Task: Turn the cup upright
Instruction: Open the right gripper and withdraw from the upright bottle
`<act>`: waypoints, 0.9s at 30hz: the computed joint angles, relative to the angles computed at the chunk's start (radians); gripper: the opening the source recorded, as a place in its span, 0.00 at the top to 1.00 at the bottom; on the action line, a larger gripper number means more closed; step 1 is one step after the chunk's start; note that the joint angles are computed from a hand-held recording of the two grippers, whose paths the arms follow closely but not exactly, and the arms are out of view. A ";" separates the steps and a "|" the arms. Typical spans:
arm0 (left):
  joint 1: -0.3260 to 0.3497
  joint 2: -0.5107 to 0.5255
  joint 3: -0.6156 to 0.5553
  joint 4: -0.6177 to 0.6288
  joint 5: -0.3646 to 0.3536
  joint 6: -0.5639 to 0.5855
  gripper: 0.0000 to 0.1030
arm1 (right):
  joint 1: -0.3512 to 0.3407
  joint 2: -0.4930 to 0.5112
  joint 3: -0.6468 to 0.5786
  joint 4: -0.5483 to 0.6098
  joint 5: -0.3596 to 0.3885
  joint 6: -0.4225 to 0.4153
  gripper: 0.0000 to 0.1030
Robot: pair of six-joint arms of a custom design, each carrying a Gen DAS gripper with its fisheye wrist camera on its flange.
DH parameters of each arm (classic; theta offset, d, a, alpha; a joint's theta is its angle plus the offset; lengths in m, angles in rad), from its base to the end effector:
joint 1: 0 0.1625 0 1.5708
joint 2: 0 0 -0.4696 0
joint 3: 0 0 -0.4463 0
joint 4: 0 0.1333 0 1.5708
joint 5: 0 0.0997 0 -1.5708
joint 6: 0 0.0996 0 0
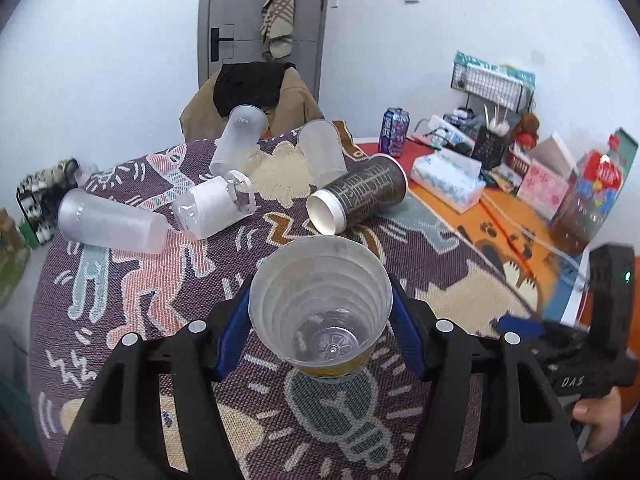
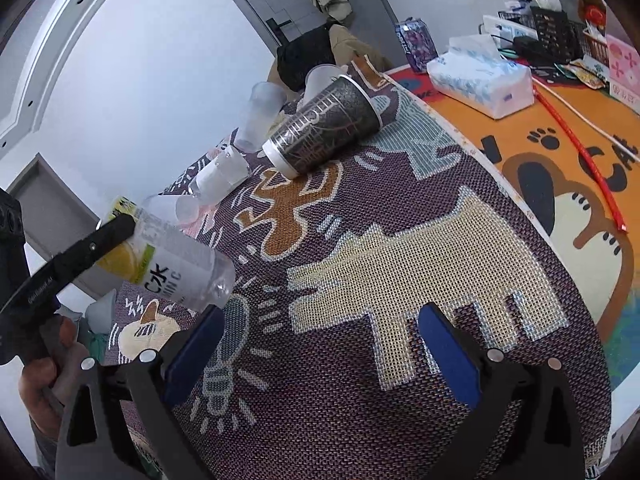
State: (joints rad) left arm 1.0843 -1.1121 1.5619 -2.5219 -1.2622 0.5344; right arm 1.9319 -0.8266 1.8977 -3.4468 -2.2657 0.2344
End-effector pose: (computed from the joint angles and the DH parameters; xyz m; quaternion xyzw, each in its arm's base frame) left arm -0.2027 -0.7331 0.3542 0.4344 0.8538 -0.2415 0.1547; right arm 0.2969 -0.5893 0.1351 -0.0783 -0.8718 0.4440 0.1915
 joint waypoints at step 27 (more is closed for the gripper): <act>-0.004 -0.086 0.073 0.010 -0.001 -0.004 0.08 | 0.046 0.057 -0.041 -0.028 -0.046 -0.151 0.07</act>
